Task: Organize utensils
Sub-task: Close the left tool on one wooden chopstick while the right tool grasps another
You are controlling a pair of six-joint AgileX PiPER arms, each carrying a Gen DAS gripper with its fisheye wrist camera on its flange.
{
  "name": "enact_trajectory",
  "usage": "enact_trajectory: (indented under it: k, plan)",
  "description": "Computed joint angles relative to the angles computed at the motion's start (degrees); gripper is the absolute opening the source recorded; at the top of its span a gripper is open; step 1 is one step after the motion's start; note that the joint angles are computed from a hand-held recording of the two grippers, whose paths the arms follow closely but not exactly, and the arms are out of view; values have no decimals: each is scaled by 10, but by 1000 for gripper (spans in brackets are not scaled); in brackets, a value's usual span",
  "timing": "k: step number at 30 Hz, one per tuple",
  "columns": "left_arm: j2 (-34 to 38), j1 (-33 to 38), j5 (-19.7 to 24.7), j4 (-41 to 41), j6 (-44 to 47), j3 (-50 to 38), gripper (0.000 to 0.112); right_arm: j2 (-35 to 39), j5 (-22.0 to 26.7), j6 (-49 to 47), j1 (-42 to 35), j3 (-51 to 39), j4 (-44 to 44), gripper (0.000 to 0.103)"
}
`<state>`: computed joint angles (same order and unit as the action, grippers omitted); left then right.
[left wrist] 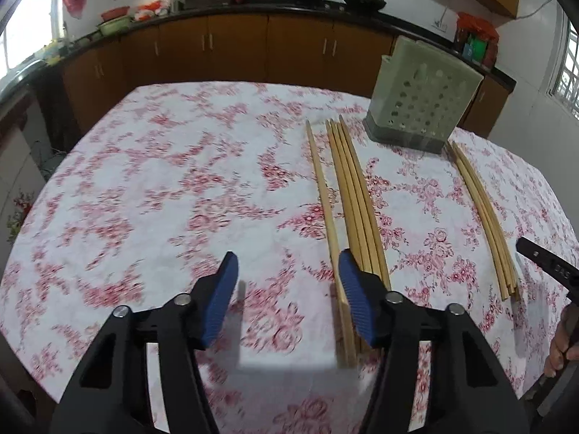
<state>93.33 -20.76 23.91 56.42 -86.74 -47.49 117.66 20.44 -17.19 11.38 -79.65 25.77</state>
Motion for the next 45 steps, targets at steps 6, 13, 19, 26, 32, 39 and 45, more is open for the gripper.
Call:
enact_trajectory:
  k: [6,13,19,26,32,39,45]
  plan:
    - [36,16,-26,-34,57,-30,47,23,18,-24,2,-26,10,18]
    - [64,29,-42,-104,141,-58,35,23,-6,59,1,-25,-70,8]
    - [78,23,-34,-116,169,-74,22,19,-18,55,-4,-15,-77,8]
    - [100,27,-5,-86,167,-98,8,5,-46,26,-2,18,-66,10]
    - [128,58,-17,-78,177,-132,8,36,-40,85,-10,-35,-124,8]
    - [100,51,-34,-42,134,-99,8,32,-46,46,-21,-24,-82,9]
    - [87,36,-28,-29,117,-83,8,21,-52,6,-26,-2,-38,9]
